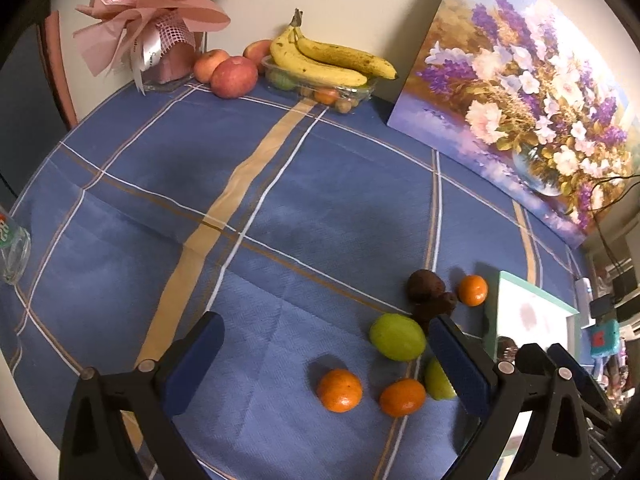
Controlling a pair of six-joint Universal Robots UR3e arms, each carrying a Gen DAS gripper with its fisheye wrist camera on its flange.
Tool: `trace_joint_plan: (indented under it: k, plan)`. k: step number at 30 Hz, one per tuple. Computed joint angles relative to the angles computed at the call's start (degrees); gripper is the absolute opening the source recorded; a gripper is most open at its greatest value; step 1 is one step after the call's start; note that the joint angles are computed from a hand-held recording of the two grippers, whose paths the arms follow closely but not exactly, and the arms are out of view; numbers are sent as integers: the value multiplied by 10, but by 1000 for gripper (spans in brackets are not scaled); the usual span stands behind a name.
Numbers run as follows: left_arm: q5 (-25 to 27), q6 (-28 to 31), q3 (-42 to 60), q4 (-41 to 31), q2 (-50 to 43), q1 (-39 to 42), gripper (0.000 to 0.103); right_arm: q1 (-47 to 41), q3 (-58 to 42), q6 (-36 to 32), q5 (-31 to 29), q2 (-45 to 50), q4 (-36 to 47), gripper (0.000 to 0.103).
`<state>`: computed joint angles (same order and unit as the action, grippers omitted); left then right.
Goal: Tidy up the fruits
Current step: 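Withdraw both open tools from the tray back toward the fruit, then grasp an orange with the left tool while the right tool grasps a green mango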
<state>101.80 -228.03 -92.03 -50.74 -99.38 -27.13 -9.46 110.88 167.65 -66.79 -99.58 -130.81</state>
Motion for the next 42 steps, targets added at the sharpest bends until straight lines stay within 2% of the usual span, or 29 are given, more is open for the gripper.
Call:
trace_joint_plan:
  k: [3, 13, 15, 17, 19, 22, 28, 34, 36, 40, 42]
  plan:
    - [4, 0, -7, 2, 4, 3, 103, 9, -4, 1, -7, 7, 0, 98]
    - [-32, 19, -26, 24, 20, 15, 102, 11, -5, -3, -9, 3, -7, 97]
    - [-40, 22, -19, 16, 12, 16, 101, 12, -9, -2, -10, 2, -5, 92]
    - [-53, 18, -23, 15, 9, 20, 100, 12, -14, -5, -6, 5, 4, 80]
    - [-64, 15, -26, 11, 4, 23, 97, 18, -20, -9, -10, 15, 11, 79]
    - [-78, 12, -25, 0, -8, 25, 95, 30, -23, -10, -24, 28, 14, 66]
    - [-114, 13, -27, 0, -32, 28, 92, 59, -33, -17, -57, 68, 31, 56]
    - [-133, 17, -19, -10, -54, 26, 89, 87, -35, -20, -89, 108, 35, 51]
    - [-143, 18, -19, -12, -61, 26, 77, 92, -34, -20, -96, 116, 34, 49]
    - [-154, 16, -23, -16, -64, 28, 71, 101, -36, -18, -112, 130, 30, 43]
    - [-158, 16, -20, -18, -70, 28, 63, 102, -34, -17, -115, 134, 28, 42]
